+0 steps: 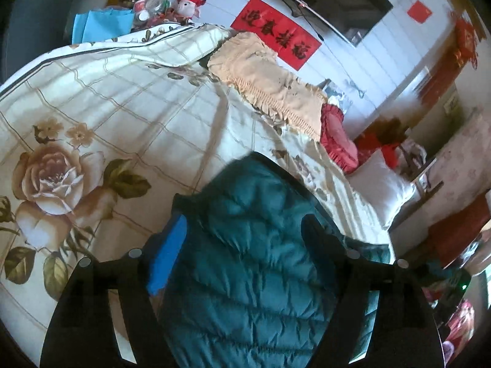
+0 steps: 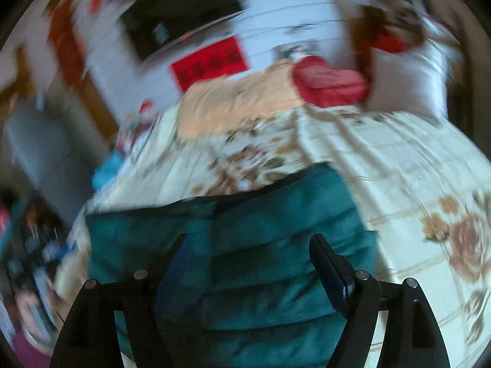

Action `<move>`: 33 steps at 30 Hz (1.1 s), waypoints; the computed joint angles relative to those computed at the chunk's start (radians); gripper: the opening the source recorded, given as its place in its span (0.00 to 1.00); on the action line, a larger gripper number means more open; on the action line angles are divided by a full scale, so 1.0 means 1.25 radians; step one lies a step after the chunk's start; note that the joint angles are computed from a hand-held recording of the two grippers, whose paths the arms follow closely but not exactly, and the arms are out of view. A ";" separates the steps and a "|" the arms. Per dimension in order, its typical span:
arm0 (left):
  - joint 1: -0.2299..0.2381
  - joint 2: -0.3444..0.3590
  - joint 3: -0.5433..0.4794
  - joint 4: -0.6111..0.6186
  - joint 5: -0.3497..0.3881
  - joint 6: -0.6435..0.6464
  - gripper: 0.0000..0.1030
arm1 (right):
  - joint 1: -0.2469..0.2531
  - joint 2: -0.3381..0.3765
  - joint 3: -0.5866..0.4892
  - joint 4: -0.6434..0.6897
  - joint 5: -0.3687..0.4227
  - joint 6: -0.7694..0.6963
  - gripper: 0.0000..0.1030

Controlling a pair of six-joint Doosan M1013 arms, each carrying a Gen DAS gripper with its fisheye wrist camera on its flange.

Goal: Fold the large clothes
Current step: 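Lay the hem over the collar with both grippers and release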

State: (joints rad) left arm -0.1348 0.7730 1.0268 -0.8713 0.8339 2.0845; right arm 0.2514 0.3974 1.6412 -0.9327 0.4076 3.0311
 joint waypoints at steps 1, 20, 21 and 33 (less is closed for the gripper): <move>-0.005 0.000 0.001 0.012 -0.002 -0.001 0.75 | 0.011 0.020 -0.025 0.006 0.017 -0.045 0.73; -0.117 0.057 -0.014 0.617 -0.172 -0.322 0.81 | 0.006 0.226 -0.245 0.233 0.162 -0.310 0.65; -0.118 0.058 -0.012 0.623 -0.175 -0.323 0.82 | 0.006 0.225 -0.242 0.222 0.160 -0.299 0.65; -0.119 0.065 -0.020 0.626 -0.174 -0.333 0.84 | -0.011 0.104 -0.107 0.058 0.111 -0.091 0.78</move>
State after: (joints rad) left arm -0.2834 0.8539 1.0019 -0.0886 0.6169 1.6680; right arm 0.2382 0.5280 1.5076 -0.8602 0.5465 2.9180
